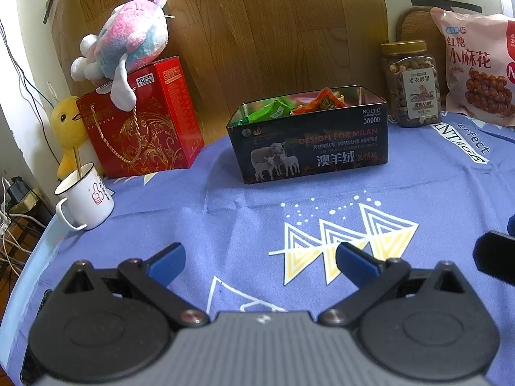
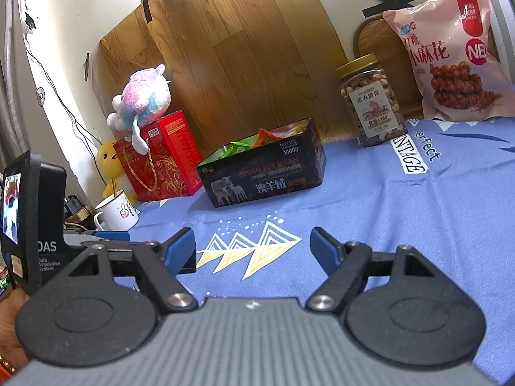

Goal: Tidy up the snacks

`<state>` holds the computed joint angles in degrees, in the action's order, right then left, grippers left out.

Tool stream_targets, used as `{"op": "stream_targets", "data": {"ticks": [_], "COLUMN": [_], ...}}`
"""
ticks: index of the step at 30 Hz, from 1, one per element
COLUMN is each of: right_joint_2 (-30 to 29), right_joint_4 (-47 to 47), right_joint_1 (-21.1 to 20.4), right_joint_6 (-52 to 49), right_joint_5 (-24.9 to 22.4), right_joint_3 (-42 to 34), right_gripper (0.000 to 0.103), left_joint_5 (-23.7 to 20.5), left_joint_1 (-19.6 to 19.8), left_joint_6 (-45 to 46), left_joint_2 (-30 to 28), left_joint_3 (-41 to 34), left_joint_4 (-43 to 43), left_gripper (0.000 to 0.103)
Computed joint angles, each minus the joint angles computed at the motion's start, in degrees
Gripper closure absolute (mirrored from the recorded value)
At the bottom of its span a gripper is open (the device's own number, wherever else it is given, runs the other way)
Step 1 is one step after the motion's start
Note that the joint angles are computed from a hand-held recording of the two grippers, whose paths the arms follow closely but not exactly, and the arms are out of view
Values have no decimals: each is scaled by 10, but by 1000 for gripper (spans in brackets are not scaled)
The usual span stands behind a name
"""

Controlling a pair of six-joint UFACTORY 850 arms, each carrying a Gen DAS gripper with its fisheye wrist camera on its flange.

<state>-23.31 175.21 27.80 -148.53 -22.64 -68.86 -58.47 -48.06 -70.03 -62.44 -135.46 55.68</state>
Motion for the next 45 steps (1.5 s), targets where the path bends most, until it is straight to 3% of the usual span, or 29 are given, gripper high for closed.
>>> {"op": "stream_targets", "data": {"ticks": [42, 45], "right_joint_2": [-2, 0], "right_joint_4": [-10, -11], "right_joint_1": [1, 2], "right_joint_6": [6, 6], "right_joint_5": [2, 3], "right_joint_3": [-4, -5], "right_gripper": [22, 22], "left_joint_5": [11, 27], "left_joint_1": [1, 0], "left_joint_6": [-17, -39], "left_joint_2": [12, 25], "left_joint_3": [12, 36], "left_joint_4": [2, 22], "left_gripper": [0, 1]}}
